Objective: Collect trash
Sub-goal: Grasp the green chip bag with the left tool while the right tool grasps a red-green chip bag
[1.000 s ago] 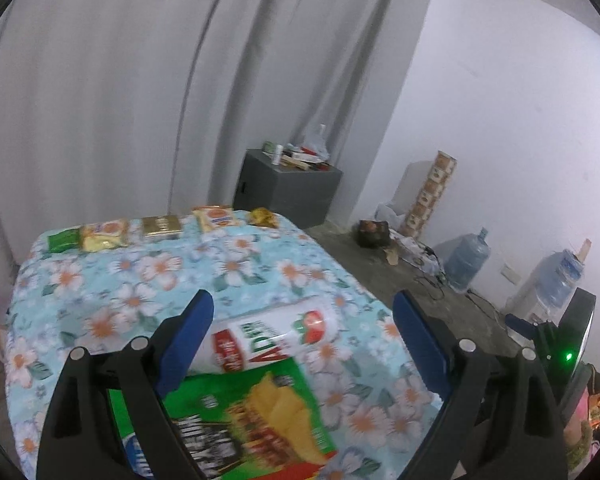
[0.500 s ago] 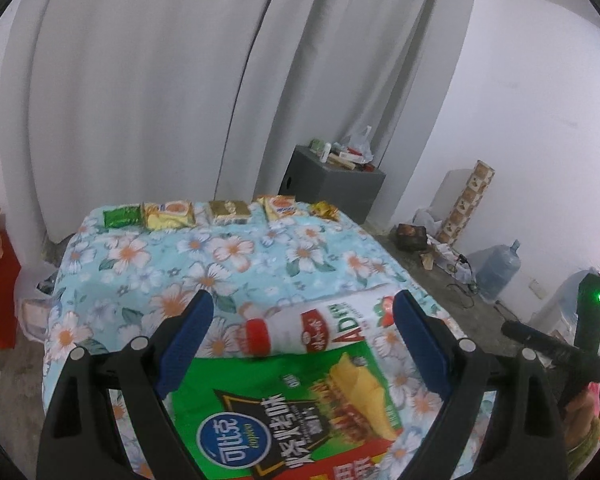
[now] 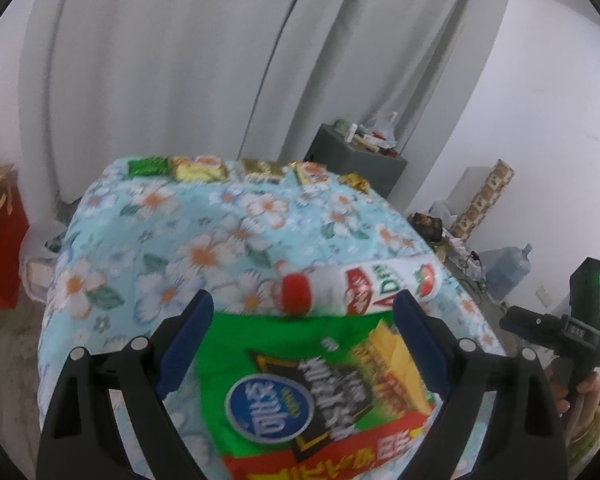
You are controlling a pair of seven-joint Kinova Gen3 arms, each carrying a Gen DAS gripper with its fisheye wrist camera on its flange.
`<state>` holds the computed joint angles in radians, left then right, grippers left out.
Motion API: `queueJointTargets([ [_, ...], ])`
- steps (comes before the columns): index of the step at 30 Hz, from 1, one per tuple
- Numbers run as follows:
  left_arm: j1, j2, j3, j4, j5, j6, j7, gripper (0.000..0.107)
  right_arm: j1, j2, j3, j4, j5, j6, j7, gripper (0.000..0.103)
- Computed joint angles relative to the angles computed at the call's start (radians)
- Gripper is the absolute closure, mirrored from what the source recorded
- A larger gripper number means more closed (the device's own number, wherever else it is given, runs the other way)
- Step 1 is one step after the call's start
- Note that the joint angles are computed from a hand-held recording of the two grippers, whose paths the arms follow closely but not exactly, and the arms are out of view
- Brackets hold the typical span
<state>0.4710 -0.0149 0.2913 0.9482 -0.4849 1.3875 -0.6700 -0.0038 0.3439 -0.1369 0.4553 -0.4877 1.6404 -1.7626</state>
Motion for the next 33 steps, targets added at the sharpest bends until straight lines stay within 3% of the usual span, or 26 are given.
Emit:
queueJointTargets([
  [3, -0.011, -0.028, -0.001, 0.050, 0.008, 0.008, 0.028, 0.019, 0.007, 0.016, -0.030, 0.021, -0.055, 0.017, -0.010, 0.023],
  [9, -0.066, -0.059, 0.003, 0.113, 0.048, 0.028, 0.064, 0.019, 0.035, 0.029, -0.075, 0.165, -0.224, 0.057, -0.056, 0.031],
  [14, -0.089, -0.023, 0.002, 0.098, 0.047, 0.076, 0.049, 0.019, 0.049, -0.004, -0.065, 0.295, -0.315, 0.023, -0.051, 0.032],
  [18, -0.096, 0.004, -0.037, 0.101, 0.073, 0.055, 0.016, 0.023, 0.057, -0.003, -0.060, 0.332, -0.379, 0.009, -0.071, 0.038],
  [23, -0.103, 0.023, -0.077, 0.105, 0.134, 0.041, 0.020, 0.047, 0.059, -0.016, -0.059, 0.427, -0.449, -0.036, -0.066, 0.046],
  [29, -0.091, -0.008, -0.057, 0.136, 0.189, 0.014, 0.027, 0.067, 0.090, -0.043, -0.039, 0.557, -0.526, -0.078, -0.007, 0.074],
  [31, -0.081, -0.015, -0.041, 0.138, 0.205, 0.026, 0.043, 0.068, 0.119, -0.047, -0.031, 0.613, -0.579, -0.081, 0.005, 0.088],
  [33, -0.064, -0.014, -0.021, 0.129, 0.203, 0.046, 0.056, 0.068, 0.141, -0.057, -0.017, 0.654, -0.613, -0.088, 0.024, 0.094],
])
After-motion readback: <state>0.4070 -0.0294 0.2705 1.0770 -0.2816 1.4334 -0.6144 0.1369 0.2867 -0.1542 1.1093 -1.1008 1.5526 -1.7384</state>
